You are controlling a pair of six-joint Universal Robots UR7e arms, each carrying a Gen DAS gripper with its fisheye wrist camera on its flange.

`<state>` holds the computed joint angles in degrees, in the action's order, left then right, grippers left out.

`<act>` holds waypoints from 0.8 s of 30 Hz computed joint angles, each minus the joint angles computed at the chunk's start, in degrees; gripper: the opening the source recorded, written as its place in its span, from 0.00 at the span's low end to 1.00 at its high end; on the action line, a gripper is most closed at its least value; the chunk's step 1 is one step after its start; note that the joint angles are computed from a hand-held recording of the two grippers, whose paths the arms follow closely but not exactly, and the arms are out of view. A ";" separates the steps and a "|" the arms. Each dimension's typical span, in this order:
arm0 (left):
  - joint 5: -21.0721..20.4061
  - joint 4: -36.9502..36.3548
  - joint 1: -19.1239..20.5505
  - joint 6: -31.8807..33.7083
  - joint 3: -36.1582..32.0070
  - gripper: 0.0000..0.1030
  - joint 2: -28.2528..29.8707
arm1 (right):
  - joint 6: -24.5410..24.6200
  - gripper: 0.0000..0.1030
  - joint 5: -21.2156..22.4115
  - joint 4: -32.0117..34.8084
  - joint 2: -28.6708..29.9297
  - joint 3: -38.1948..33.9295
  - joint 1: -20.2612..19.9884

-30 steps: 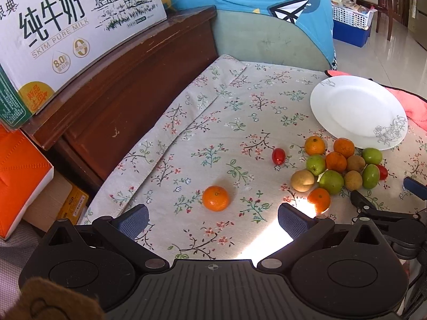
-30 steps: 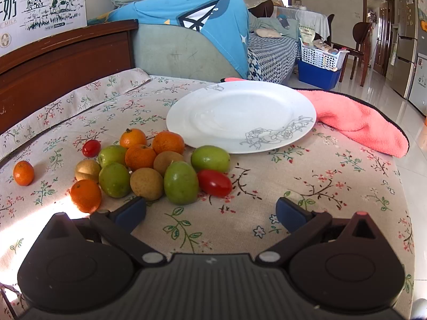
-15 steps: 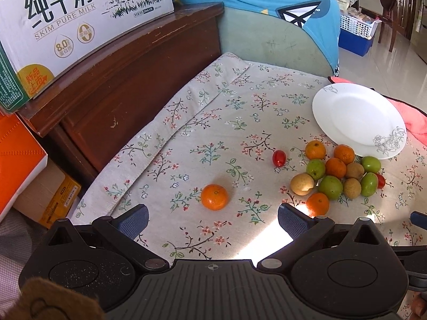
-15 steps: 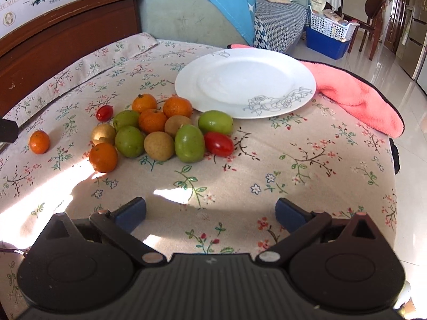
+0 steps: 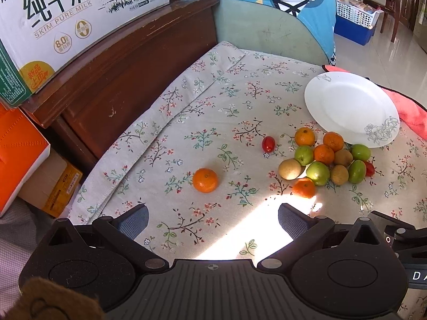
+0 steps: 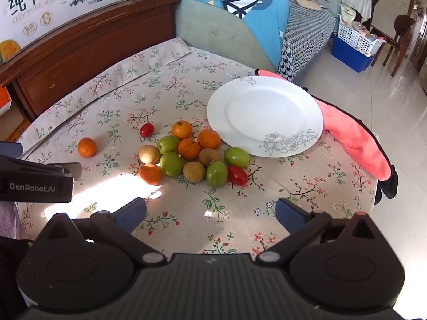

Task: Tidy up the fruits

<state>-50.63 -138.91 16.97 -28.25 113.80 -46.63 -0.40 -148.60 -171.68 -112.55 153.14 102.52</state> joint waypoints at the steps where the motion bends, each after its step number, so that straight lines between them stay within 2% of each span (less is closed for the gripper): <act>1: 0.45 0.81 -0.30 -0.46 -0.24 1.00 0.05 | 0.48 0.99 0.14 1.99 -0.38 -0.36 0.20; 7: 0.59 4.83 -0.55 -3.05 -1.27 1.00 0.12 | 2.72 0.99 3.59 9.97 -3.73 -0.98 -0.91; 13: 1.32 6.52 -0.39 -4.82 -1.90 1.00 0.43 | 1.48 0.99 3.00 5.29 -2.49 -0.74 0.10; 17: 1.93 7.90 -0.31 -6.17 -2.22 1.00 0.58 | 3.21 0.99 4.64 5.63 -3.99 -0.85 -1.45; 24: 1.10 7.67 -0.69 -5.56 -2.40 1.00 1.15 | 6.54 0.99 3.02 5.01 -3.53 -0.87 -3.06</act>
<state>-49.53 -131.23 16.29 -33.81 111.39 -45.48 6.15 -145.59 -166.66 -116.08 152.26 99.46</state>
